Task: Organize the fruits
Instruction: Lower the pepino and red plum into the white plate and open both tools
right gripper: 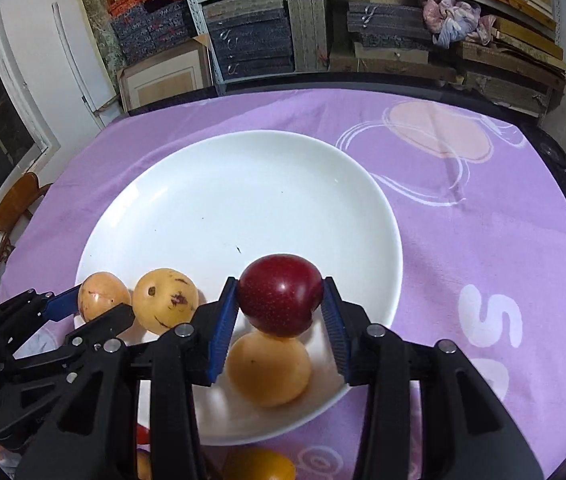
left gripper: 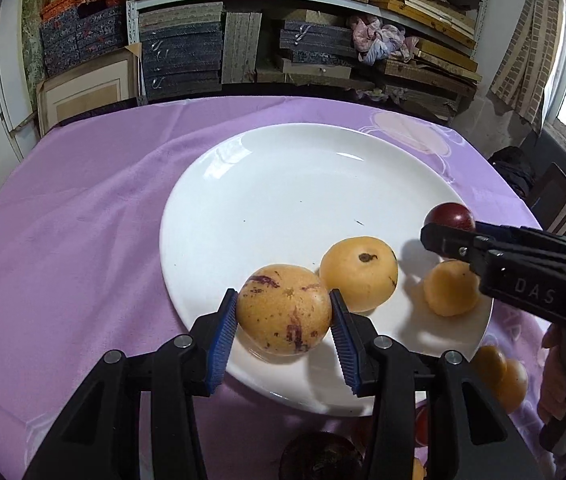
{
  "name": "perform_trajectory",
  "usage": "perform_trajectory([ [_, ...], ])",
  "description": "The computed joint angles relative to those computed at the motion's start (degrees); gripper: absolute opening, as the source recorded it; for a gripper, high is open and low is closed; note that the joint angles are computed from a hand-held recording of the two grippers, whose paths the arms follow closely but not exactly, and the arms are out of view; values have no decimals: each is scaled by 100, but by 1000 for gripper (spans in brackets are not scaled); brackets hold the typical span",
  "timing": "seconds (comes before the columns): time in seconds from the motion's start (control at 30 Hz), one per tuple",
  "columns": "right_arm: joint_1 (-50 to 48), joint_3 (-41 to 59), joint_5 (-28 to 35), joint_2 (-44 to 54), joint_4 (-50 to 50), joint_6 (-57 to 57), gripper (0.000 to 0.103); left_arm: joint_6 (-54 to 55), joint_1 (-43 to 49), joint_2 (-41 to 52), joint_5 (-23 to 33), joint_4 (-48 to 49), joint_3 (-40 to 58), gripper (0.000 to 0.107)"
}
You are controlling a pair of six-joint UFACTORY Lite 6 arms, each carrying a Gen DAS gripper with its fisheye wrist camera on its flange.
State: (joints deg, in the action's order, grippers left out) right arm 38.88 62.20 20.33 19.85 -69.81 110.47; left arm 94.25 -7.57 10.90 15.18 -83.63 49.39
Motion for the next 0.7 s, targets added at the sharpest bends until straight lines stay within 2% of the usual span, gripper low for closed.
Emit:
perform_trajectory([
  [0.03,-34,22,-36,60,-85,74,42,50,37,7,-1,-63,22,47],
  [0.07,-35,-20,0,32,-278,265,47,116,42,21,-45,-124,43,49],
  [0.1,-11,-126,57,-71,-528,542,59,17,92,23,61,34,76,57],
  [0.13,35,-309,141,-267,-882,961,64,-4,120,-76,91,76,16,61],
  [0.2,178,-728,377,-779,-1269,1486,68,-22,179,-317,78,43,-119,67],
  [0.27,386,-1150,553,-1335,-1241,1561,68,-317,419,-671,337,374,-311,68],
  [0.3,571,-1382,735,-1631,-1166,1566,73,-497,542,-872,448,586,-420,69],
  [0.4,1552,-2184,1763,-2543,-911,1869,90,-607,1100,-1702,826,895,-994,76],
  [0.47,2556,-2713,2780,-3033,-610,2290,95,-501,1637,-2301,1168,1060,-1481,82],
  [0.5,3074,-2918,3227,-3162,-438,2560,97,-440,1918,-2588,1333,1149,-1728,87],
  [0.6,4569,-3449,4352,-3267,80,3686,99,-79,2816,-3392,1874,1409,-2522,88],
  [0.7,5683,-3742,4845,-2949,572,4888,99,320,3590,-3988,2318,1675,-3187,88],
])
